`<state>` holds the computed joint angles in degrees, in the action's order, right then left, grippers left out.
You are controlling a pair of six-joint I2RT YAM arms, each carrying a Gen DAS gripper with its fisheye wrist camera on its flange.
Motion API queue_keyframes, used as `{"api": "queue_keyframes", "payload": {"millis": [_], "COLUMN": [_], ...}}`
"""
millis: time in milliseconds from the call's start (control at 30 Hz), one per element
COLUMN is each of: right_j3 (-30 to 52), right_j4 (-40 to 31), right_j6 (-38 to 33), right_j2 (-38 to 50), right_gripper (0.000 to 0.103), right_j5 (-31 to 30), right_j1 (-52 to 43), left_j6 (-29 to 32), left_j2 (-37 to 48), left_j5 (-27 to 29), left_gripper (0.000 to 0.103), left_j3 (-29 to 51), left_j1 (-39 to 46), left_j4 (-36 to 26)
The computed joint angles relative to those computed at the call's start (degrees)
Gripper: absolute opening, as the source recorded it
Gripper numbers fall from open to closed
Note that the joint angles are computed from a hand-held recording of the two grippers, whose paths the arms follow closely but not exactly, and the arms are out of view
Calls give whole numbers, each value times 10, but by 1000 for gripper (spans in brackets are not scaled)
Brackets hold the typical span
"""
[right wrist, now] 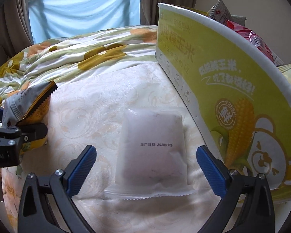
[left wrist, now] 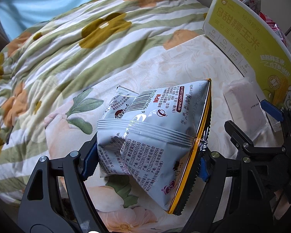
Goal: Organize snacks
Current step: 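Grasp the white translucent packet with the right tool while the left tool carries the silver bag to the box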
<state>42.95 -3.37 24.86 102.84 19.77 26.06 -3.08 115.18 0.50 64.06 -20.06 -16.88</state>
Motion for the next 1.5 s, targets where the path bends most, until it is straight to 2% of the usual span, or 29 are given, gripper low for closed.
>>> {"api": "queue_keyframes", "payload": {"millis": [100, 167, 200, 267, 333, 400, 667, 800, 967, 1100, 1267, 1500], "right_j3": [4, 9, 9, 11, 13, 9, 7, 6, 33, 68, 108, 167], "right_j4": [19, 24, 23, 23, 17, 16, -12, -37, -98, -170, -259, -352], "right_j6": [2, 3, 5, 3, -4, -9, -30, -53, -82, -114, -175, -371], "right_j2": [16, 25, 26, 27, 25, 18, -16, -75, -165, -223, -286, -300], "right_gripper": [100, 93, 86, 81, 68, 60, 59, 58, 58, 58, 58, 58], "right_j5": [-23, -44, -54, -53, -47, -48, -60, -63, -96, -141, -222, -342], "right_j1": [-18, -31, -38, -43, -43, -47, -45, -24, -27, -71, -177, -382], "left_j6": [-5, -9, -10, -11, -14, -18, -40, -58, -89, -113, -160, -240], "left_j2": [-6, -11, -12, -16, -19, -20, -51, -103, -183, -220, -219, -78], "left_j5": [-1, -5, -7, -12, -11, -12, -13, -20, -39, -71, -125, -176], "left_gripper": [77, 76, 76, 76, 76, 75, 73, 73, 73, 73, 73, 73], "left_j3": [-7, -16, -18, -25, -27, -27, -40, -53, -44, -6, 80, 335], "left_j1": [-1, -2, -3, -5, -6, -7, -7, -8, -19, -52, -125, -244], "left_j4": [1, 7, 10, 13, 11, 8, -1, -16, -71, -125, -182, -284]}}
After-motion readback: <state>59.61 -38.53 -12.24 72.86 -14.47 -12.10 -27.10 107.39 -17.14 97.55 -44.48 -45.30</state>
